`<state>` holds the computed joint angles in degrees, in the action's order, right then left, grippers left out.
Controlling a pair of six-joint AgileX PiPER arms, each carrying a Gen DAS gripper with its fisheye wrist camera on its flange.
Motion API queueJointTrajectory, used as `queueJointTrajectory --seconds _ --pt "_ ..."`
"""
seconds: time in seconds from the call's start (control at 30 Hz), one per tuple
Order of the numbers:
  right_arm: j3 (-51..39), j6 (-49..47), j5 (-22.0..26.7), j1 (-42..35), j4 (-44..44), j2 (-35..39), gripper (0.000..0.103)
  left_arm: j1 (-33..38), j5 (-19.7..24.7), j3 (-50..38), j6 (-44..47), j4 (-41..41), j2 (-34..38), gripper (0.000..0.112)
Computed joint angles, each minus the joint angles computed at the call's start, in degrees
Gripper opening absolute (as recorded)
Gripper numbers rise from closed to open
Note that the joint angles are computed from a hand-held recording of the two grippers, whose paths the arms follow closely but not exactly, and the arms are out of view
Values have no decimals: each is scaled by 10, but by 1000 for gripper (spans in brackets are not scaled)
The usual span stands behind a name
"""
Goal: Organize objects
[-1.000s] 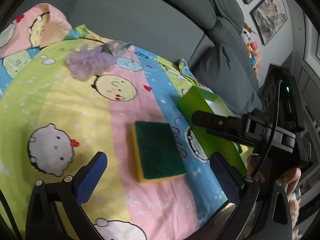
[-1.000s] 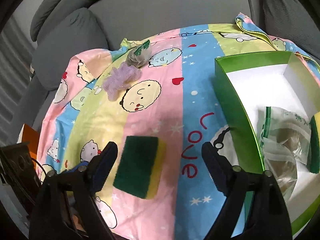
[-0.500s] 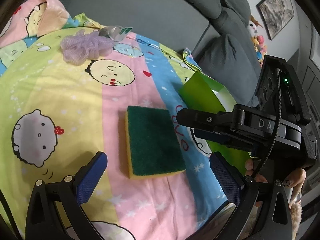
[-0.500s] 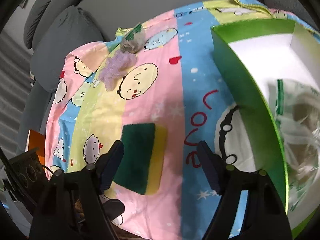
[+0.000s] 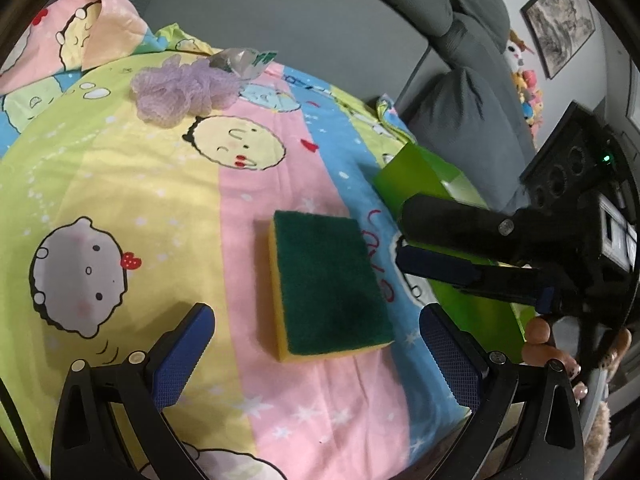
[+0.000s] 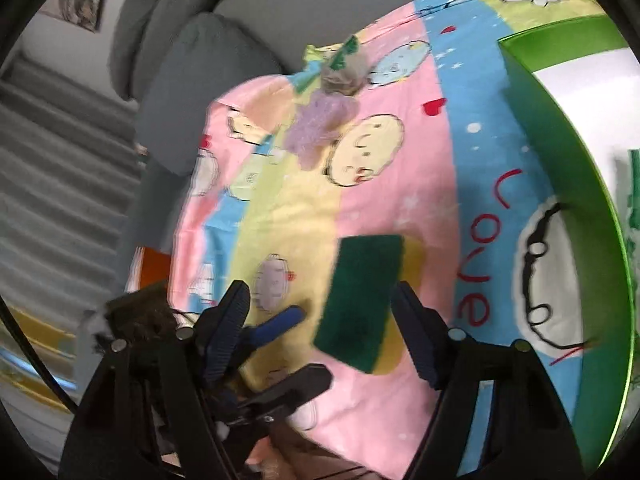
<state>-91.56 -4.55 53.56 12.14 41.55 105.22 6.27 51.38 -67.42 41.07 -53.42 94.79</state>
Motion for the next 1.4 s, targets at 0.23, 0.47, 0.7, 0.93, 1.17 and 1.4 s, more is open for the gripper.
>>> queueJointTrajectory --seconds 0.23,0.47,0.7,0.93,1.17,1.4 --pt "-35 87 12 33 -102 30 74 -4 14 0 22 -18 16 99" --pt "-60 100 29 51 -131 70 67 -15 9 2 33 -31 24 70" --pt "-33 81 5 57 -132 37 67 -45 -15 3 0 -7 -18 70" --pt "27 77 -37 36 -122 -67 67 -89 -32 -26 2 -18 -71 70" --pt "95 44 -78 -24 -100 -181 68 -179 -70 -96 -31 19 -74 70" --pt "157 -21 -84 -118 -25 -241 68 -252 -75 -154 -55 48 -38 70"
